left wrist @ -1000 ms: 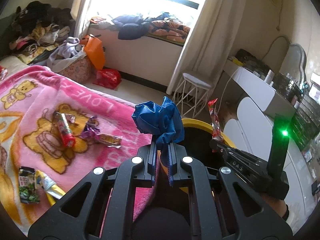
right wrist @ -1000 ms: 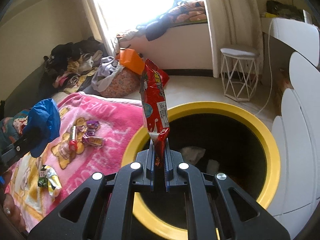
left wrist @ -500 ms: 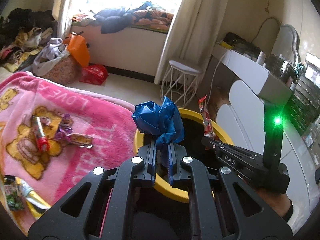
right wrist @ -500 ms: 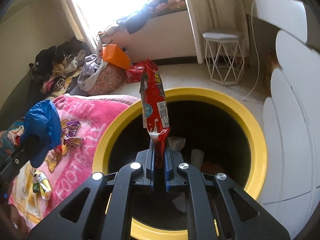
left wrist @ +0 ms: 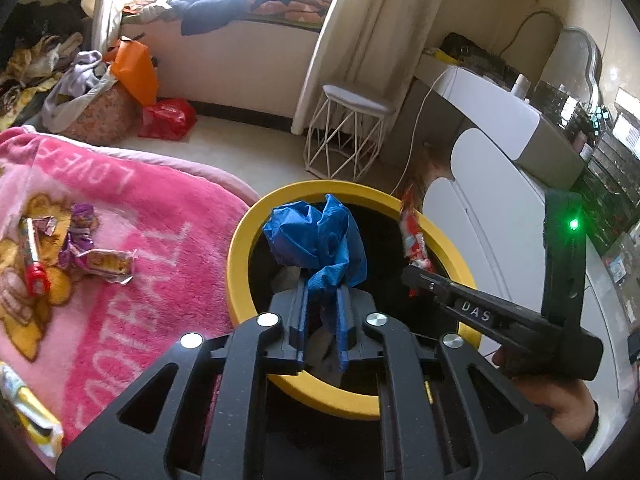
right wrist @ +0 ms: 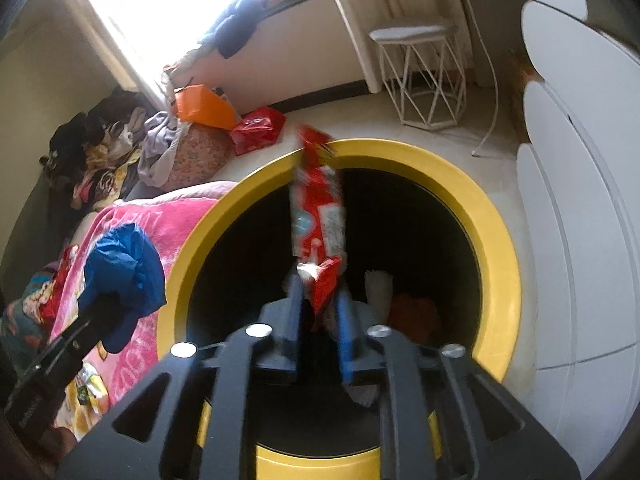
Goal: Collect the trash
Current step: 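Open both tools to drop the blue bag and red snack bag into the bin, then move both tools back over the wrappers on the blanket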
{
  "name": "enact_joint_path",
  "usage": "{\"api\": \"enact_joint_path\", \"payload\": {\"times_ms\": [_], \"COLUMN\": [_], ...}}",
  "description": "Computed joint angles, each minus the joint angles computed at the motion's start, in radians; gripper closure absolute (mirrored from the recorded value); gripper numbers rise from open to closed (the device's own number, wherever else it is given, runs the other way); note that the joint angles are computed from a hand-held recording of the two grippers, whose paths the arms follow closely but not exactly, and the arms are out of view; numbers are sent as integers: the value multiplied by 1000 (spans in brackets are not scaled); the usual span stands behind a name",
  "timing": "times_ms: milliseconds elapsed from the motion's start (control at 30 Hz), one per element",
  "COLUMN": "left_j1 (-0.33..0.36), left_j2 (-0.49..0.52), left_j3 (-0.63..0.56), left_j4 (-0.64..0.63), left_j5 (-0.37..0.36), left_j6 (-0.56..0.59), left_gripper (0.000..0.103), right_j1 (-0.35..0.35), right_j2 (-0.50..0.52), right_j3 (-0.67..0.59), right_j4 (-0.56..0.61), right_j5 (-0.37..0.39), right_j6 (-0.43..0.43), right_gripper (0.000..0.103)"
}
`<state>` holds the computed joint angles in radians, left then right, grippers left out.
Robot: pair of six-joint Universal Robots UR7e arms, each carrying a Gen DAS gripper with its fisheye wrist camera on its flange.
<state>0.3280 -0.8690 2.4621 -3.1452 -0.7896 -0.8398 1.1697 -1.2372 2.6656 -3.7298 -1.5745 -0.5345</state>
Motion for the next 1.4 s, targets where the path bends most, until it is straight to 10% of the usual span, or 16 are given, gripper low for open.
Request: {"api": "enact_joint_path", "payload": {"times_ms": [300, 733, 1400], "left_j1": [-29, -149, -294], "left_j2": [-17, -185, -588], "left_j3": [46, 118, 155], "left_j4": [-84, 232, 1091], "left_j5": [32, 191, 291], "left_j6": [-67, -320, -902], "left_gripper": [11, 11, 11], "right_j1": [-17, 20, 161], "right_j2": [-9, 29, 173], "right_j3": [13, 64, 128], "right_j4": [-39, -216, -400], "right_j5": [26, 101, 160], "right_j6": [17, -67, -194], "right_gripper": [61, 49, 43]}}
